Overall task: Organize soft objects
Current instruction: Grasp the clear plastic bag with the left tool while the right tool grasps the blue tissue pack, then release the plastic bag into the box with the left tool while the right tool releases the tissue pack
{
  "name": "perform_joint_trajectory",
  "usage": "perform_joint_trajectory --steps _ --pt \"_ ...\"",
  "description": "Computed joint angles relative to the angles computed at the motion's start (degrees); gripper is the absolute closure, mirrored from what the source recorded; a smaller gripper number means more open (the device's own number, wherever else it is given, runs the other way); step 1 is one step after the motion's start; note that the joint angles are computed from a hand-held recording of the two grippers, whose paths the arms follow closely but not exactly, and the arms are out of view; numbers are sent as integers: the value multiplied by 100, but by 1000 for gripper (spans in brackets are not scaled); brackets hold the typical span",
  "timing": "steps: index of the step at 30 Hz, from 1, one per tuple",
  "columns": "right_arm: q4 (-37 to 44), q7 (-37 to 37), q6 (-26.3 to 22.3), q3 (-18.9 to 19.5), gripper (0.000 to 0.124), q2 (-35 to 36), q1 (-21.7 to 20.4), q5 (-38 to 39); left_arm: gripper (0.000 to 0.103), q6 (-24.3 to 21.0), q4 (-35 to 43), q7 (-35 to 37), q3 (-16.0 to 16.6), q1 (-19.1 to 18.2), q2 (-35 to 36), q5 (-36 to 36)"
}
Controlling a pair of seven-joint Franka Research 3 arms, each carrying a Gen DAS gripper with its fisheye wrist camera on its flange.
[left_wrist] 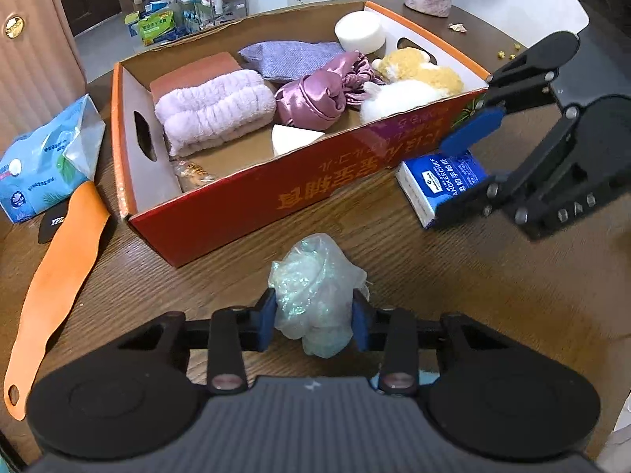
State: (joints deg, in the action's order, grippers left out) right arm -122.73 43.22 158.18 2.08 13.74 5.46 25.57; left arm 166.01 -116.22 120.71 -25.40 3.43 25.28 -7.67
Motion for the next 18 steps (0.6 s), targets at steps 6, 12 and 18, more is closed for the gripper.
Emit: perform_joint_trajectory --steps 6,12,18 --pt "133 -436 -178 -26 54 212 -256 23 65 -305 318 -37 45 -178 169 115" --pt "266 -873 -571 -39 65 323 -243 -88 64 -800 697 -174 333 -542 296 407" --pt "136 -433 -934 -202 73 176 64 -839 64 -1173 704 -178 466 -720 194 523"
